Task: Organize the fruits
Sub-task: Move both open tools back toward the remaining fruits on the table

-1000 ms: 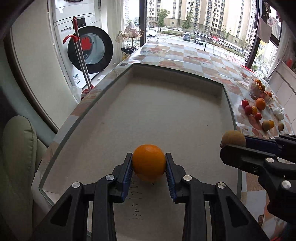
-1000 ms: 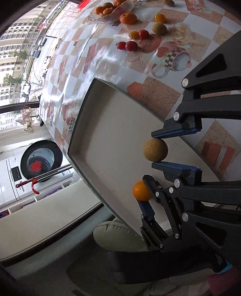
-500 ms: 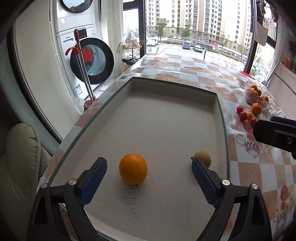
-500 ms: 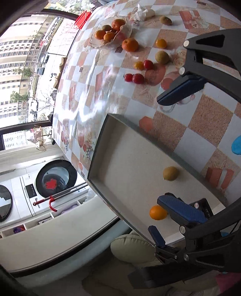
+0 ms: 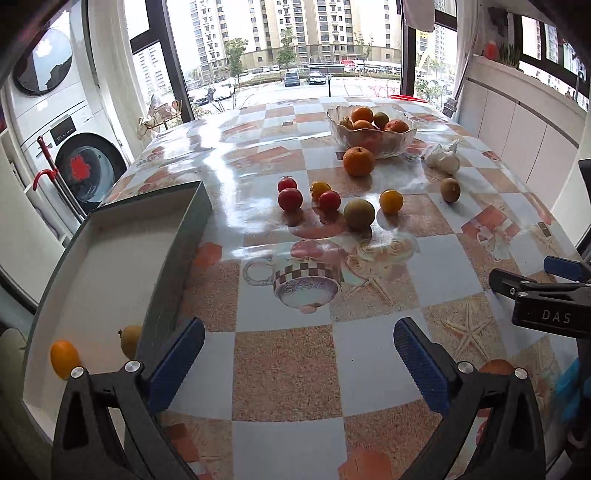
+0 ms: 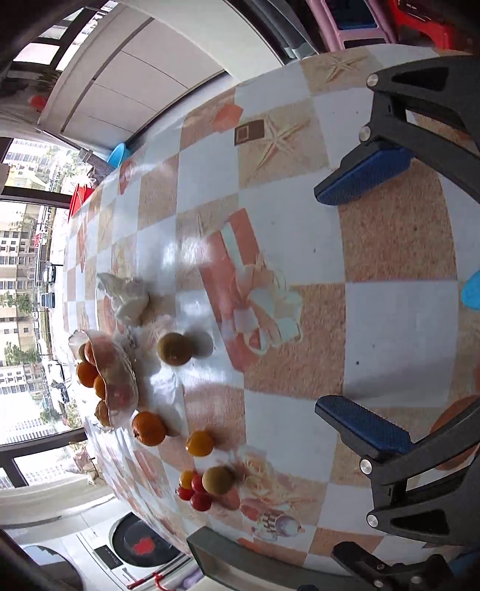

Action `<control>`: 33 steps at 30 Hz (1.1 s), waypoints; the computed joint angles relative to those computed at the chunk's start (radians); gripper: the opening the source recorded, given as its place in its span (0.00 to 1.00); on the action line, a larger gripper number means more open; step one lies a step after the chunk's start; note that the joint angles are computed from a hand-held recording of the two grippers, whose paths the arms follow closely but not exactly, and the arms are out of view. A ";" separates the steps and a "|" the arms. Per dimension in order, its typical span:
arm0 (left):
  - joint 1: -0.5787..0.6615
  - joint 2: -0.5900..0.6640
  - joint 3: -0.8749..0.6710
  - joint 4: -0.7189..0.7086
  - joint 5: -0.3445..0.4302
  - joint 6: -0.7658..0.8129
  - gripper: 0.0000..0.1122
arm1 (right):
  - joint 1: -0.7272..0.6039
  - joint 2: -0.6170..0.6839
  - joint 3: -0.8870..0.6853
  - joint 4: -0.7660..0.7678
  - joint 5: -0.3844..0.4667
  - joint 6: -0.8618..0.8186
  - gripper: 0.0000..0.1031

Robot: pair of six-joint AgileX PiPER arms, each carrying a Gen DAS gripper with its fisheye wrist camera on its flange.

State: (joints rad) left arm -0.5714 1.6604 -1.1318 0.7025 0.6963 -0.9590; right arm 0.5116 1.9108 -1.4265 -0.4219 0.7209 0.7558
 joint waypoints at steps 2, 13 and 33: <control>-0.017 0.060 -0.038 0.045 0.029 -0.028 0.92 | -0.009 -0.018 0.042 -0.026 -0.039 0.021 1.00; 0.106 0.062 -0.028 -0.232 -0.121 0.184 0.92 | 0.011 -0.040 0.093 -0.101 -0.075 0.096 1.00; 0.111 0.064 -0.031 -0.236 -0.122 0.191 0.92 | 0.012 -0.040 0.093 -0.100 -0.074 0.098 1.00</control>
